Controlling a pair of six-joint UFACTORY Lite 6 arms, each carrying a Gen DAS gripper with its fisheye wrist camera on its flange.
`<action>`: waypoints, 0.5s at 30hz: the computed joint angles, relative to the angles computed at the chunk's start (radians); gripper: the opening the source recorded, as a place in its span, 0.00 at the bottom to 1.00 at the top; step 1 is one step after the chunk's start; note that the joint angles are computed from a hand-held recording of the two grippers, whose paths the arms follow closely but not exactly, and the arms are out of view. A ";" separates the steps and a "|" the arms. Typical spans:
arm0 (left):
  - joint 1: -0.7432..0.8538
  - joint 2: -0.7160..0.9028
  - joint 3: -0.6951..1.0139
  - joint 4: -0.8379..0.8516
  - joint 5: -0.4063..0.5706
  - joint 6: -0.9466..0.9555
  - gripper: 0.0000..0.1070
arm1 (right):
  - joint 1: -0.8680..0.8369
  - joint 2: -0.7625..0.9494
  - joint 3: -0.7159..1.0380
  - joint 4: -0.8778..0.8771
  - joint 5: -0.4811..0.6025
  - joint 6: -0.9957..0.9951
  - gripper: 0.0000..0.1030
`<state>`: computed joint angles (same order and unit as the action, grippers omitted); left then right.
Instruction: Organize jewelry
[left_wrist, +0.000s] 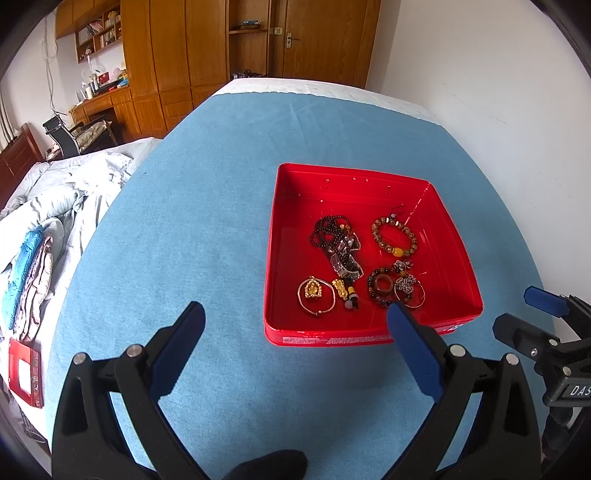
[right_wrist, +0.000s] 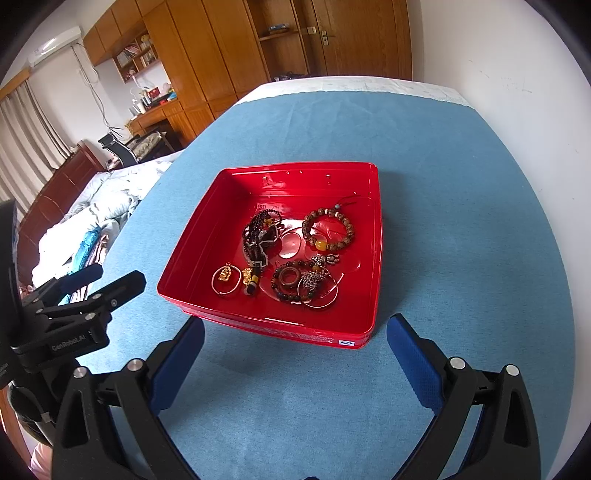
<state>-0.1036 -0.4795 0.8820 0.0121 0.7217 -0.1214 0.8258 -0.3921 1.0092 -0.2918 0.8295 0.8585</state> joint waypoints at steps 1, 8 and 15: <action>0.000 0.001 0.000 0.000 0.000 -0.001 0.91 | 0.000 0.000 0.000 0.001 0.000 0.000 0.96; -0.008 0.012 0.003 0.011 -0.003 -0.013 0.91 | 0.000 0.001 -0.001 0.000 0.000 0.002 0.96; -0.014 0.014 -0.001 0.024 -0.011 -0.027 0.91 | -0.008 0.003 -0.010 0.004 -0.009 -0.002 0.96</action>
